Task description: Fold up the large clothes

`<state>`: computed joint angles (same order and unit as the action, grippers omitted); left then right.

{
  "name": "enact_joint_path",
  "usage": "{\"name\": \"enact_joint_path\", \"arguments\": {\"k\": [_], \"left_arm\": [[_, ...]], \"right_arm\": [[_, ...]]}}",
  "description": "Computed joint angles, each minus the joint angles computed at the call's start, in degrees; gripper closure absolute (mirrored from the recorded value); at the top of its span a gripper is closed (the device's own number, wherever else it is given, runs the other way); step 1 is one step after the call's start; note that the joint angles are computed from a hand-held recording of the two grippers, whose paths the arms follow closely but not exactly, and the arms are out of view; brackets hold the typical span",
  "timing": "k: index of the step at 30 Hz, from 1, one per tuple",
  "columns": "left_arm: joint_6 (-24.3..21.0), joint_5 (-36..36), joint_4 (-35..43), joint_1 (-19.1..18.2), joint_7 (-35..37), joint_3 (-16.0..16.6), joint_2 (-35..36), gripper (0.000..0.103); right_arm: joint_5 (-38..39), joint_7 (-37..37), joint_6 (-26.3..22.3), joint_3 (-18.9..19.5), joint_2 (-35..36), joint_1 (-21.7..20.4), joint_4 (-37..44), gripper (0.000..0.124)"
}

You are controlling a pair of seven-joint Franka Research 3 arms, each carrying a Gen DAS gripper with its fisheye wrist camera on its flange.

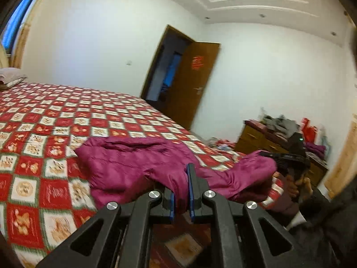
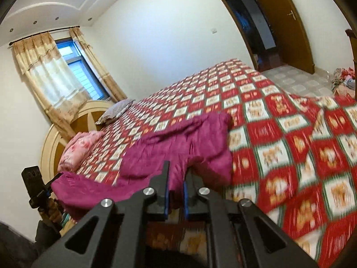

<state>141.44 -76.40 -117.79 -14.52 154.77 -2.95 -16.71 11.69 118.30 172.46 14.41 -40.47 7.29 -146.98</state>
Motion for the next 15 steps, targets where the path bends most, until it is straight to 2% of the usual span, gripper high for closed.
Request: {"name": "enact_joint_path", "arguments": {"k": [5,9,13,15], "left_arm": [[5.6,9.9,9.9,1.4,-9.7,-3.1,9.5,0.095],[7.0,16.3,18.8,3.3,-19.2,-5.1,17.8,0.095],[8.6,26.4,27.6,4.8,-30.7,-6.9,26.4,0.095],[9.4,32.3,31.2,4.7,-36.5,-7.1,30.2,0.095]], "right_arm": [[-1.5,-1.7,2.9,-1.2,12.8,-2.6,10.4,0.113],[-5.8,0.5,1.6,1.0,20.6,-7.4,18.6,0.113],[-19.0,10.3,-1.3,7.2,28.3,-16.4,27.4,0.113],[-24.6,14.5,-2.8,8.3,31.4,-18.1,30.5,0.113]]}}
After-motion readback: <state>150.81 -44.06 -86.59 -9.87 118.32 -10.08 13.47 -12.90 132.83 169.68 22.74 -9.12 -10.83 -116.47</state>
